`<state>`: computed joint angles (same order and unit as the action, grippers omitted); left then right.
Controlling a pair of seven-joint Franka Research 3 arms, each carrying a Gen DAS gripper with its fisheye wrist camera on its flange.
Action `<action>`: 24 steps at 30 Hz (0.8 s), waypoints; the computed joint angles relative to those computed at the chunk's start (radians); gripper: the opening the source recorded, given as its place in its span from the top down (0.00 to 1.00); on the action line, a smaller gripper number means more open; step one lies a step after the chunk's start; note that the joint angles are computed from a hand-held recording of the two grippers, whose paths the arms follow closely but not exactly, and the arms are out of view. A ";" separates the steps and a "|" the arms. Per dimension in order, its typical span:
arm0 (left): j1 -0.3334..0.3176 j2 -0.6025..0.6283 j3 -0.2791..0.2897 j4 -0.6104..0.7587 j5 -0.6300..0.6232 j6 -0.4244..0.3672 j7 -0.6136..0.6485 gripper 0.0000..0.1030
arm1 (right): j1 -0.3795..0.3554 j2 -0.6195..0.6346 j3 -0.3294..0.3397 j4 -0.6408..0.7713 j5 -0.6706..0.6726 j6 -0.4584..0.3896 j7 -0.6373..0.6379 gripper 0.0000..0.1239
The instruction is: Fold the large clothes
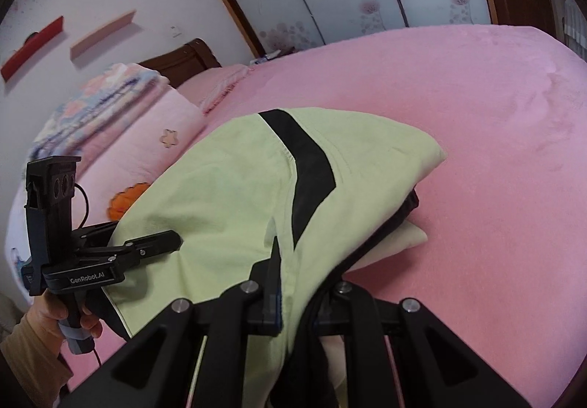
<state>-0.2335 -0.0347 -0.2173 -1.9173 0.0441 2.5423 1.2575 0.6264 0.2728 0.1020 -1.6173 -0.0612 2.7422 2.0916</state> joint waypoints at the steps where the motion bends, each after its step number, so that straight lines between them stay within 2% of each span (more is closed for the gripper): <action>1: 0.004 0.040 -0.001 0.012 0.053 0.004 -0.034 0.45 | 0.002 0.022 -0.008 0.013 -0.011 -0.006 0.008 0.92; 2: 0.002 0.061 -0.003 0.012 0.106 0.017 -0.079 0.39 | 0.001 0.037 -0.014 0.010 -0.016 -0.002 0.009 0.91; 4: -0.001 0.078 0.007 -0.021 0.272 0.067 -0.221 0.08 | 0.009 0.046 -0.032 -0.006 -0.040 -0.012 0.025 0.86; 5: -0.001 0.076 0.013 -0.039 0.341 0.085 -0.292 0.05 | 0.006 0.045 -0.030 -0.016 -0.032 -0.022 0.029 0.76; 6: 0.006 0.069 0.017 -0.062 0.342 0.113 -0.319 0.02 | 0.004 0.034 -0.031 -0.039 -0.029 -0.021 0.039 0.71; 8: 0.015 0.051 0.015 -0.090 0.314 0.135 -0.342 0.00 | 0.024 0.025 -0.054 -0.049 -0.074 -0.025 0.096 0.56; 10: 0.017 0.042 0.012 -0.084 0.334 0.107 -0.365 0.00 | 0.020 -0.001 -0.047 -0.075 -0.090 -0.025 0.105 0.55; 13: 0.005 0.038 -0.004 -0.031 0.362 -0.034 -0.399 0.00 | 0.016 -0.048 -0.037 -0.102 -0.121 -0.068 0.133 0.54; 16: -0.010 0.015 -0.018 -0.008 0.327 -0.141 -0.394 0.00 | 0.003 -0.106 -0.012 -0.135 -0.133 -0.120 0.159 0.54; 21: -0.039 -0.096 -0.044 -0.035 0.297 -0.214 -0.415 0.00 | -0.025 -0.235 0.047 -0.201 -0.136 -0.213 0.190 0.54; 24: -0.066 -0.154 -0.066 -0.004 0.266 -0.290 -0.425 0.00 | -0.038 -0.320 0.087 -0.233 -0.138 -0.277 0.217 0.54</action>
